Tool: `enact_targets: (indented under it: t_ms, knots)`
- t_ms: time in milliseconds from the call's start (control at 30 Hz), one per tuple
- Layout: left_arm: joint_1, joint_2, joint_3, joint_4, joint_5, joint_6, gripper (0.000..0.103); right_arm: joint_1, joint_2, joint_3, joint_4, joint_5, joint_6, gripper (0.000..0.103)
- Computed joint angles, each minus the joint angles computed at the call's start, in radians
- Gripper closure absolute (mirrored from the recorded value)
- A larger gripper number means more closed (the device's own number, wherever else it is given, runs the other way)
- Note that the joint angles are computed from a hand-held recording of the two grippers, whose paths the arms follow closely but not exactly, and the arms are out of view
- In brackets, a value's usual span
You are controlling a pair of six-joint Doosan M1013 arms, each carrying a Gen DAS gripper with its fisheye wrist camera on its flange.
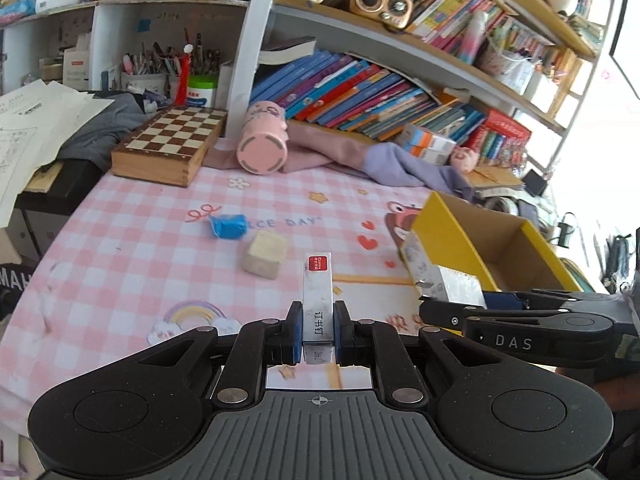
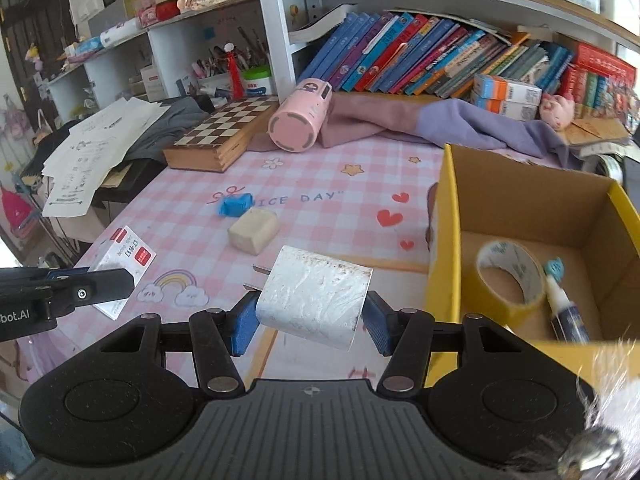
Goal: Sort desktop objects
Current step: 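Lift and carry the small box and white charger with both tools over the yellow box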
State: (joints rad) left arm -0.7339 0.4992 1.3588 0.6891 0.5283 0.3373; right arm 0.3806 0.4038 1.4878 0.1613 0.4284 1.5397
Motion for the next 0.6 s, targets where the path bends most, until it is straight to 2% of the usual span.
enact_targets:
  t_ms: [167,267,400,600]
  knots:
    - [-0.031,-0.034,0.053,0.048,-0.033,-0.061,0.090,0.011,-0.066,0.091,-0.057,-0.046,0.074,0.050]
    - [-0.045,-0.048,0.076,0.036,-0.059,-0.059,0.090,0.019,-0.107,0.149,-0.135,-0.069,0.175,0.050]
    - [-0.061,-0.058,0.093,-0.011,-0.100,0.006,0.090,0.026,-0.155,0.213,-0.279,-0.078,0.363,0.050]
    - [-0.069,-0.055,0.087,-0.141,-0.156,0.183,0.090,0.034,-0.204,0.273,-0.508,-0.060,0.667,0.050]
